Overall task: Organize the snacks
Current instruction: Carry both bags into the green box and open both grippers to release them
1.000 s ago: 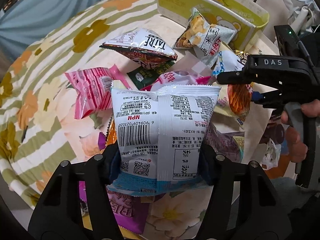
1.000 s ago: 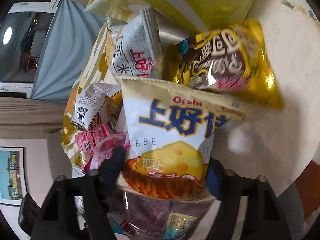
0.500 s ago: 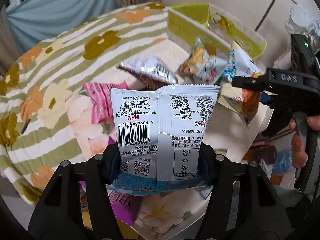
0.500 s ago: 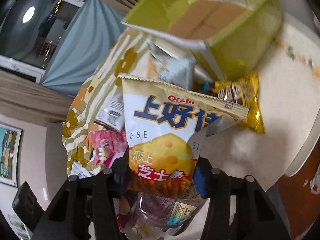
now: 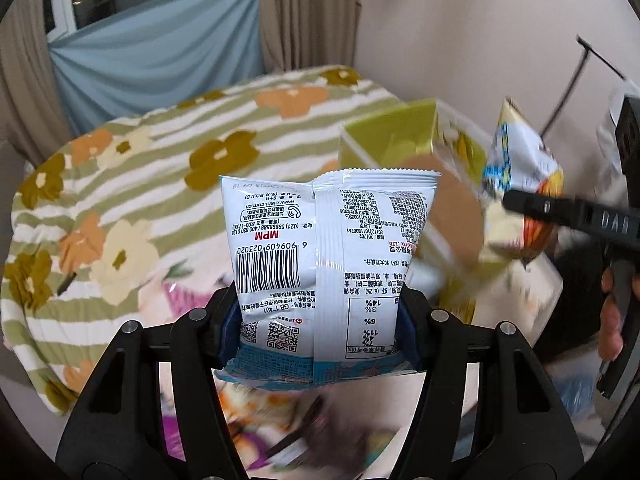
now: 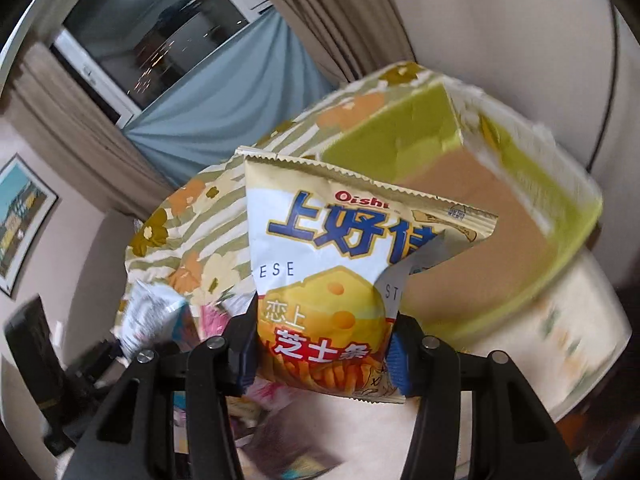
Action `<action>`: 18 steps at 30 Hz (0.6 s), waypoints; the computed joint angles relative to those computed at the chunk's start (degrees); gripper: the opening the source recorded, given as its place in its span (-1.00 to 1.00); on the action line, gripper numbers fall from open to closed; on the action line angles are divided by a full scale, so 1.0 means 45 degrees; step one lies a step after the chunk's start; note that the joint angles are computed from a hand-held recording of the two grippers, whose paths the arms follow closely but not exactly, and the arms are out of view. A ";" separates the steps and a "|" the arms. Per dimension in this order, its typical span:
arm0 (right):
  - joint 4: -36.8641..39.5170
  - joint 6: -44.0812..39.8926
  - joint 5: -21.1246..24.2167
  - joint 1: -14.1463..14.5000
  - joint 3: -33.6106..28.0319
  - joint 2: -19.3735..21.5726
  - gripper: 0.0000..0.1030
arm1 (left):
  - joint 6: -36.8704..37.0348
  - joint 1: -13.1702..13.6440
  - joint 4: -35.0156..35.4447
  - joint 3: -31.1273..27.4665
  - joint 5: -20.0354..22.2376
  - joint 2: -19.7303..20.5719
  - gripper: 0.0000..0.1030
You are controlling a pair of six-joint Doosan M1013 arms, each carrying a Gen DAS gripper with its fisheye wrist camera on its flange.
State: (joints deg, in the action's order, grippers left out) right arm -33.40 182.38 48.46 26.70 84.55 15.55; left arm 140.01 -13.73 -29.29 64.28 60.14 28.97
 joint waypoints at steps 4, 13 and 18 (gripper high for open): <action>0.0964 -0.2857 -0.0525 -0.0942 0.0574 -0.0560 -0.07 | -0.2019 -0.1014 0.0751 -0.0202 -0.0900 0.0000 0.13; 0.3768 -0.8698 -0.1377 -0.3089 0.1311 -0.1124 -0.07 | -0.6134 -0.2853 0.2925 -0.1689 -0.1186 0.1025 0.13; 0.5182 -1.0571 -0.1470 -0.3823 0.1435 -0.1028 -0.07 | -0.7416 -0.3399 0.3870 -0.2750 -0.0445 0.1910 0.13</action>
